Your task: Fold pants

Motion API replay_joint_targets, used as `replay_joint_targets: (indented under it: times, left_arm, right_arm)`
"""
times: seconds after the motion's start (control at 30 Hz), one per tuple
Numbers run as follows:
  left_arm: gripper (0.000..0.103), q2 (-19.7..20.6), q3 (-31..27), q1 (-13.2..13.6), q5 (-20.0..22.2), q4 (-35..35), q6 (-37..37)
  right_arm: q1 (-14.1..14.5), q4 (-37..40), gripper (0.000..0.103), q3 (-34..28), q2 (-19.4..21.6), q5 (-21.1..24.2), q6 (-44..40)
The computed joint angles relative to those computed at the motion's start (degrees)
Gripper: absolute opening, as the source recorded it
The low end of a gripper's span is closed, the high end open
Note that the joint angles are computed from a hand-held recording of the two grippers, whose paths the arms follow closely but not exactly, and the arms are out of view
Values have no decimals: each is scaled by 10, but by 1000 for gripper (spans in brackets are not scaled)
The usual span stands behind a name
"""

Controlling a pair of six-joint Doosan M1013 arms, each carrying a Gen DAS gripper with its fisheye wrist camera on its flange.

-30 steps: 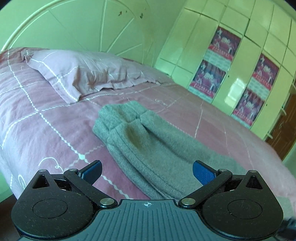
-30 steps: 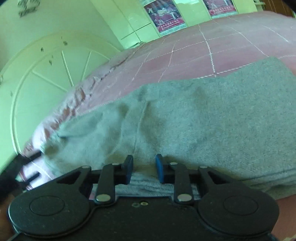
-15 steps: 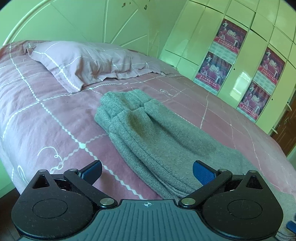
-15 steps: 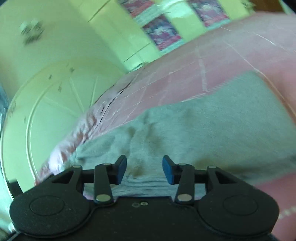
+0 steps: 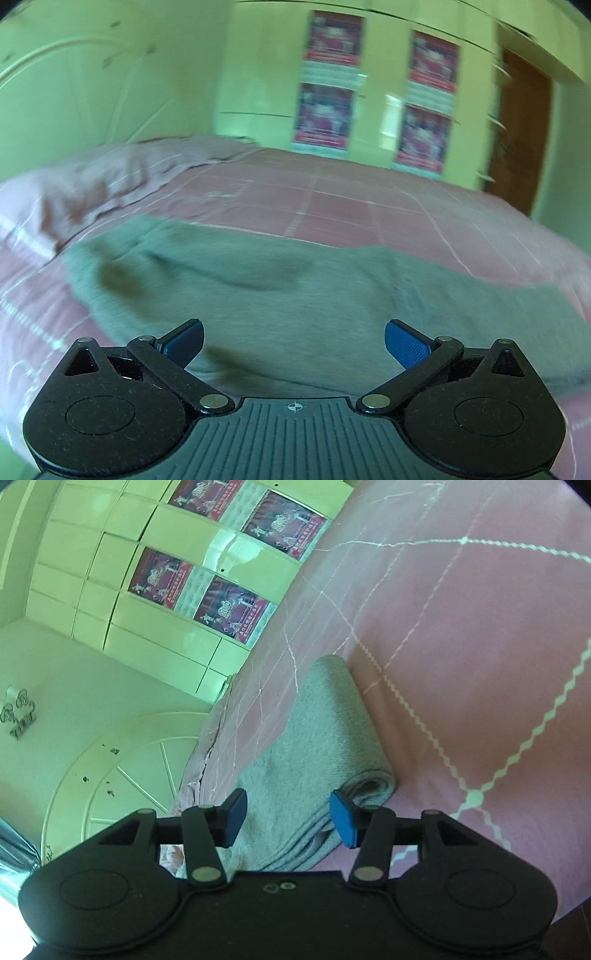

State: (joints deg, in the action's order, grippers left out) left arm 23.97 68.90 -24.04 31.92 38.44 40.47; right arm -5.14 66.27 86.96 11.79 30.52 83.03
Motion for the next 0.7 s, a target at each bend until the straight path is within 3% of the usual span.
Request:
replay_joint_targets:
  times: [0.1,0.2,0.37,0.47,0.5,0.53,0.6,0.7]
  left_arm:
    - [103,7,-15,-10,0,-33,60]
    - [103,21,-40,-16,49,-55,86]
    - [103,24,-46,-20,75,-46,94]
    - [103,19,-38,-21,76,-19,59]
    - [103,20,-40,-23,89,-12,51]
    - [103,27,-51,-22,116,-10,54]
    - [103,34,-61,-19,138,-34,78]
    - [103,34,-59,-22,139,-21,81]
  right_arm:
    - [-6,-5,46,3,1,5,25]
    - [-7,1,46,5,5,-3,35]
    - [-10,80,47,7,19,-22,14]
    - [-6,153,48,10,28,-29,-31]
    - [-4,152,44,12,28,-42,-29]
    - [-1,138,29,13,25,-69,-19]
    - [1,172,12,25,18,-110,-41]
    - [3,111,14,19,22,-107,2]
